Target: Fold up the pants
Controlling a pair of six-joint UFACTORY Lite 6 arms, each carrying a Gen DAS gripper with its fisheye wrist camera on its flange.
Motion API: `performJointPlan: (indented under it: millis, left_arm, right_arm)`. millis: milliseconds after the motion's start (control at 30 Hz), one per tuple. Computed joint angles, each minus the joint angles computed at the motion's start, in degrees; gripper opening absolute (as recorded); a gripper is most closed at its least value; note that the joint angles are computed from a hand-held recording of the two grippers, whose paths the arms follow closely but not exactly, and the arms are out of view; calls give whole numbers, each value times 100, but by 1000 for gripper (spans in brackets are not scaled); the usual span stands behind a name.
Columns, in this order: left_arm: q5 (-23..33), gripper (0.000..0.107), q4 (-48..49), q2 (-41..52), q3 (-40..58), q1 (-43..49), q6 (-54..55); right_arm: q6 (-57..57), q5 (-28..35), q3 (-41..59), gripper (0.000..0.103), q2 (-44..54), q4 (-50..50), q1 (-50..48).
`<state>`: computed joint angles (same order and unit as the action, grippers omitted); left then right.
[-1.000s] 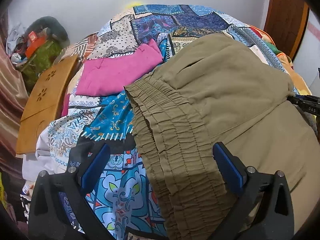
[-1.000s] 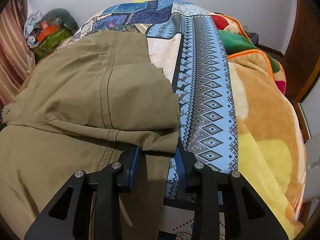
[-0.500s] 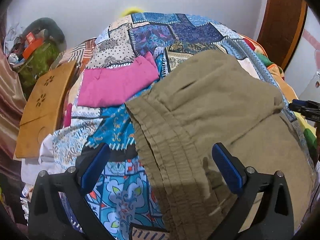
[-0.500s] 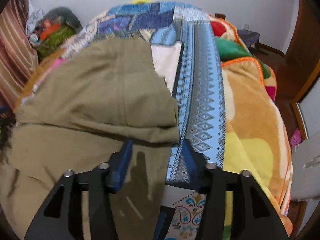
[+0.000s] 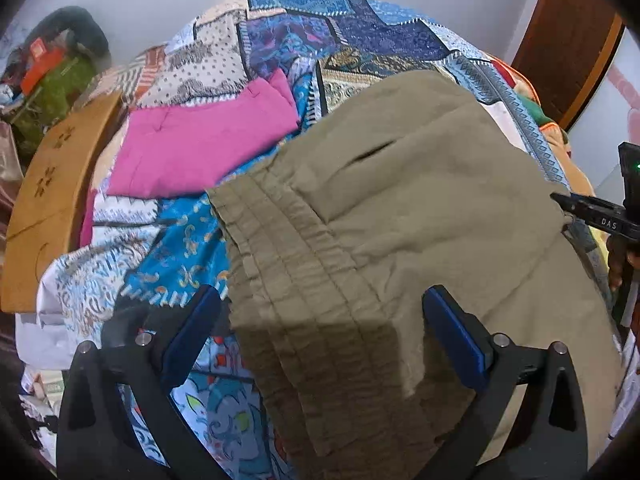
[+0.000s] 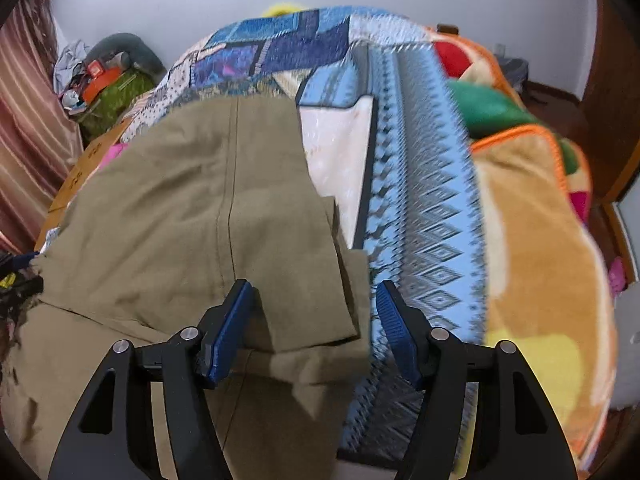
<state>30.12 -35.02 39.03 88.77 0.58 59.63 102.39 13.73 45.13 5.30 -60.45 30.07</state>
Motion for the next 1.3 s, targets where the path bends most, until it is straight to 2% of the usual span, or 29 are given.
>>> performJointPlan:
  millis: [33,100,167,233,300,433,467,600,733,800,833,867,933,1033,1133,1300]
  left_arm:
    - [-187,103,-57,-30,-90,-24,88]
    - [-679,103,27,-111,-298,-103,23]
    - [-1236,103,-5,-218,-582,-175,37]
    - [-1622,103,285,-230,-693,-225,-304]
    - [-1577,103,200,-168,-621,-160,-226]
    - [-1675,103,526,-256,-699,-99,-429]
    - [-1721,103,534,-302,-765,-91,-406]
    - [-1488,103,274,-85,-586,0,-353]
    - [-950,103,179,40,-304,138,-461]
    - [-695,103,566,14,-183,130,-983]
    - [-720,103,579,-57,-243,109,-954]
    - [-784,103,570,-179,-351,85,-846]
    - [-896,103,607,-386,-521,40,-698]
    - [-1052,103,637,-654,-662,33,-493]
    - [-964,103,358,-723,-456,151,-156]
    - [-495,103,518,-62,834,307,-575]
  right_arm:
    - [234,-214,-1,45,102,-252,-44]
    - [886,-67,68,41,272,-836,86]
    - [713,159,168,33,371,-758,210]
    - [559,278,220,29,419,-624,238]
    - [497,436,291,25,489,-572,294]
    - [-56,1199,424,12,571,-190,644]
    - [-199,1338,477,12,640,-123,707]
    - [-123,1150,270,12,512,-154,590]
    - [-677,1049,400,12,541,484,437]
    - [-1046,1101,500,14,555,866,425]
    - [-1268,1257,579,23,563,1069,428]
    - [-1421,1500,673,40,587,1257,467]
    - [-1699,1923,807,59,569,1606,473]
    - [-1930,1717,472,60,-55,1878,287]
    - [-1574,1956,356,60,-519,1552,439]
    - [-1641,2070,713,60,-802,1222,379]
